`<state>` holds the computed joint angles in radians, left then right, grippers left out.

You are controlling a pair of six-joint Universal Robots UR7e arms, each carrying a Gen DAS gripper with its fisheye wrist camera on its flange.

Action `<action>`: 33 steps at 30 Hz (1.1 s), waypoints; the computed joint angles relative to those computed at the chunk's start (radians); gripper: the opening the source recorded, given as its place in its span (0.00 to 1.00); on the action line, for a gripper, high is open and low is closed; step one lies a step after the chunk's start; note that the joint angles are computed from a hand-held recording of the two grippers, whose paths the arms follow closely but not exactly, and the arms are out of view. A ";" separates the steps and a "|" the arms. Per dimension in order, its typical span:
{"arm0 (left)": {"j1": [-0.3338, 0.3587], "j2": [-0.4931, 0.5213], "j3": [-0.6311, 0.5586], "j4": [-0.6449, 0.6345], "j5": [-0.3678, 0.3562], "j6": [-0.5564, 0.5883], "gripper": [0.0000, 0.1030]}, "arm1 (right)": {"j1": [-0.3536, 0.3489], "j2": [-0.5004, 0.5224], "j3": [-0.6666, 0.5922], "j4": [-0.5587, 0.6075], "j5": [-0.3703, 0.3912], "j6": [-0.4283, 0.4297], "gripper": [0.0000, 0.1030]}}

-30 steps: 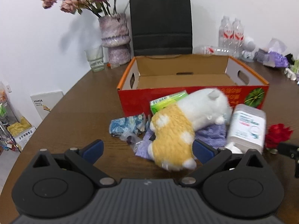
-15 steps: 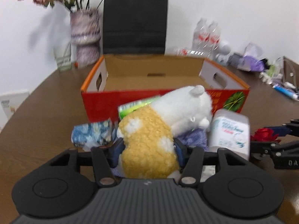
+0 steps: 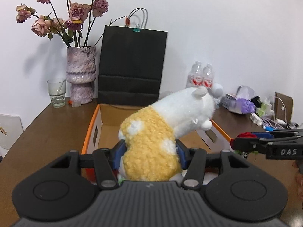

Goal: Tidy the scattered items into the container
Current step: 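Carry the plush toy into the box with the left tool while the right tool drops the rose in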

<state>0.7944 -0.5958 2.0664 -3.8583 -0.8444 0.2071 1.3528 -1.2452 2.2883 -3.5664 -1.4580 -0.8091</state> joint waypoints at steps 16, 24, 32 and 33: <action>0.152 0.100 -0.428 0.526 0.025 -0.116 0.54 | 0.062 0.297 -0.452 0.145 -0.223 0.176 0.49; 0.167 0.109 -0.452 0.568 0.023 -0.137 0.72 | 0.086 0.359 -0.503 0.170 -0.332 0.144 0.79; 0.086 0.070 -0.237 0.190 0.097 0.080 1.00 | 0.066 0.169 -0.224 0.067 -0.161 0.048 0.89; 0.078 0.060 -0.202 0.161 0.096 0.094 1.00 | 0.057 0.142 -0.182 0.056 -0.142 0.020 0.89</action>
